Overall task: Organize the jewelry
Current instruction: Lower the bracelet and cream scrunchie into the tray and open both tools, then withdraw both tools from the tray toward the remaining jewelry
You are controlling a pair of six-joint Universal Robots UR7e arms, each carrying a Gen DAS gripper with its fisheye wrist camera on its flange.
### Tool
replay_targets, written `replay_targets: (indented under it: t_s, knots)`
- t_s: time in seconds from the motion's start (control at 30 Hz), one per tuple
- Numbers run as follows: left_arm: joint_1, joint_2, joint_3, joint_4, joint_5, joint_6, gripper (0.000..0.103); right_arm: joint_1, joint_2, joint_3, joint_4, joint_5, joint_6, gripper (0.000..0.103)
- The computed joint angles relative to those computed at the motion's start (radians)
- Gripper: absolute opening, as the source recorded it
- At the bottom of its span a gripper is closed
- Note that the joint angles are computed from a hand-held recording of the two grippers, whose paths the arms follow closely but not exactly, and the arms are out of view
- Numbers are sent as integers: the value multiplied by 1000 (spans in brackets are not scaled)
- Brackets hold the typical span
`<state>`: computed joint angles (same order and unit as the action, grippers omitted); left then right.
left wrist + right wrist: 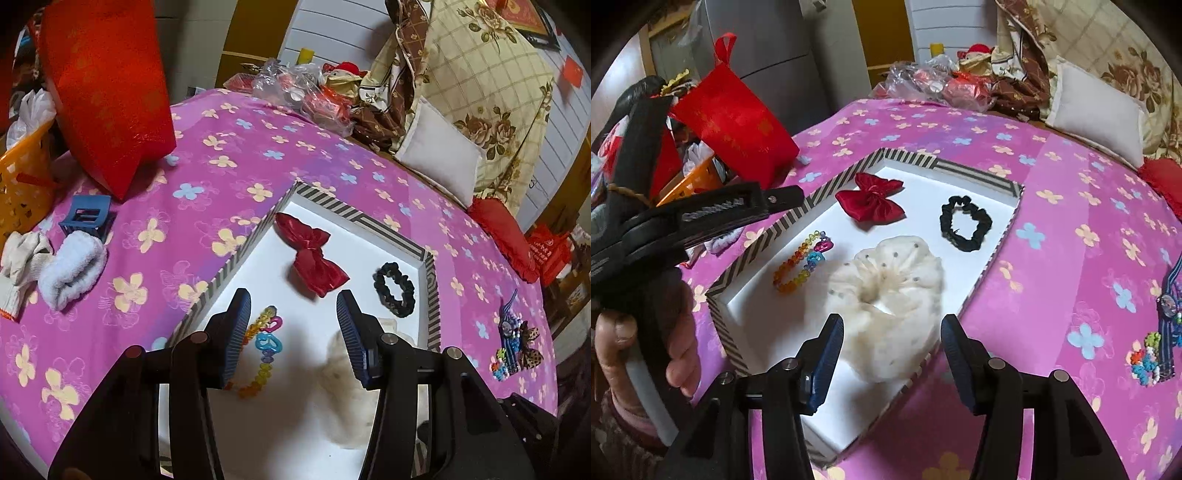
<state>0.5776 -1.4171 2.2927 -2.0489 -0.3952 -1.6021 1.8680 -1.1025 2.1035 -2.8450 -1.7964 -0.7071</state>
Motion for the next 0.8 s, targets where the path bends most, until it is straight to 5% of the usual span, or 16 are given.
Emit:
replay_targets:
  t_s: [0.53,0.8]
  knots:
    - [-37,67,-47,-3,-6,-2,48,-64,-151,53,-6,21,-6,56]
    - [-50,152,-67,-133,-18,134,48,-144,-315,106,-51,-20,-24,56]
